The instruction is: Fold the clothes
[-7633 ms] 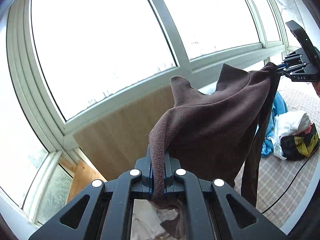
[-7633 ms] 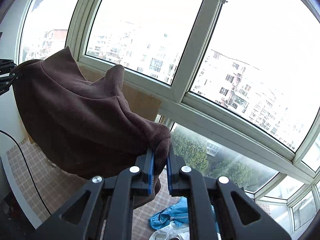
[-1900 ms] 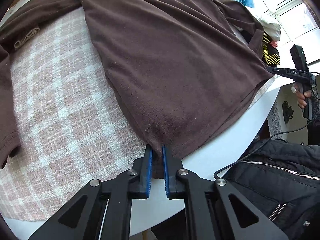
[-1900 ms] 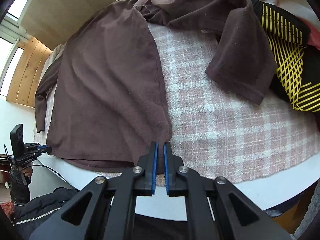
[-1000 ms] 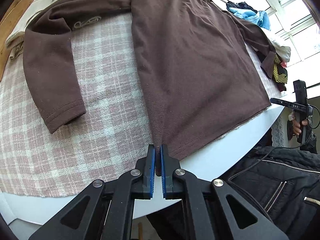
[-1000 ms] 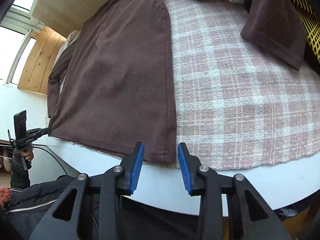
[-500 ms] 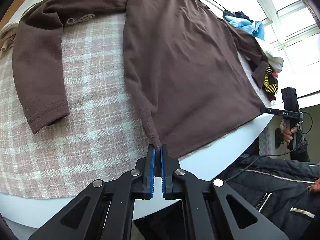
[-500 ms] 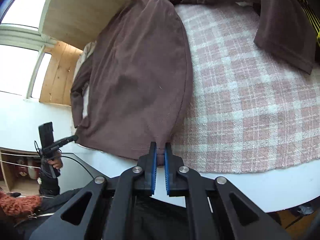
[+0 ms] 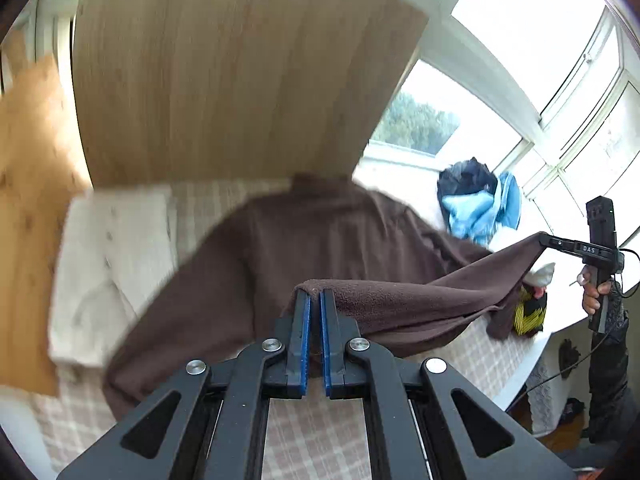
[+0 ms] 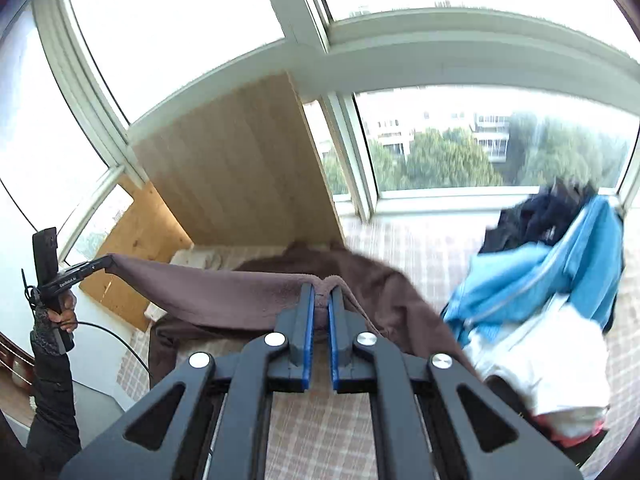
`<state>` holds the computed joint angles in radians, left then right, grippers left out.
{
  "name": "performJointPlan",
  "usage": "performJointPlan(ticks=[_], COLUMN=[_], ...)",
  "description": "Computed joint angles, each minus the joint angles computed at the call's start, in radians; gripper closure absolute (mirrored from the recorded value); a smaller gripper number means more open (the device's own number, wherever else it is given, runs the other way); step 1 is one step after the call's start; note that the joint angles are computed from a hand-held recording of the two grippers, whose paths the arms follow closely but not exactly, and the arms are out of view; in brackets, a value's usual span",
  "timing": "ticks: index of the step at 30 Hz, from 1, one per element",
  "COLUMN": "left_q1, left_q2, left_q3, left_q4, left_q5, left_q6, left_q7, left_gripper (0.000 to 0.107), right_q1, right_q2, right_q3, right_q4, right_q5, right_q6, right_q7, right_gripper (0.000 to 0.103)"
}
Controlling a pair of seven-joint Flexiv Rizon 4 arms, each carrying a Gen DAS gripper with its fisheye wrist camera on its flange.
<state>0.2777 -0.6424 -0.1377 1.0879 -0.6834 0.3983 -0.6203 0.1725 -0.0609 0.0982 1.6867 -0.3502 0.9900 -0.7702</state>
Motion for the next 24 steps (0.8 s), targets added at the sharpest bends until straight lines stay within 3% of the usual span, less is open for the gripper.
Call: performJointPlan(ticks=[2,4,9,11,16,20,24], left_q1=[0.025,0.062,0.106,0.079,0.018,0.008,0.005], left_q2=[0.031,0.09,0.262,0.321,0.402,0.359,0.284], left_q3=[-0.037,-0.064,-0.012,0.04,0.164,0.221,0.238], left_q4=[-0.083,-0.084,0.107,0.227,0.531,0.69,0.779], left_q5=[-0.069,-0.149,-0.276,-0.254,-0.098,0.08,0.191], left_q6=[0.026,0.032,0.004,0.025,0.041,-0.003,0.03], left_q7=[0.029,0.098,0.305,0.375,0.462,0.426,0.343], left_gripper=[0.103,0.103,0.102,0.102,0.103,0.103,0.103], right_q1=[0.008,0.005,0.005,0.011,0.061,0.135,0.174], right_q2=[0.054,0.106,0.198,0.228,0.252,0.154,0.043], right_q3=[-0.001,0.019,0.077,0.1,0.13,0.146,0.151], right_q4=[-0.05,-0.034,0.093,0.201,0.525,0.697,0.723], right_q5=[-0.102,-0.145,-0.127,-0.081,0.192,0.409,0.502], right_q6=[-0.039,-0.066,-0.121,-0.118,0.012,0.157,0.204], right_q7=[0.012,0.014,0.015,0.031,0.103,0.151,0.129], right_gripper=[0.097,0.097,0.097,0.097,0.097,0.097,0.097])
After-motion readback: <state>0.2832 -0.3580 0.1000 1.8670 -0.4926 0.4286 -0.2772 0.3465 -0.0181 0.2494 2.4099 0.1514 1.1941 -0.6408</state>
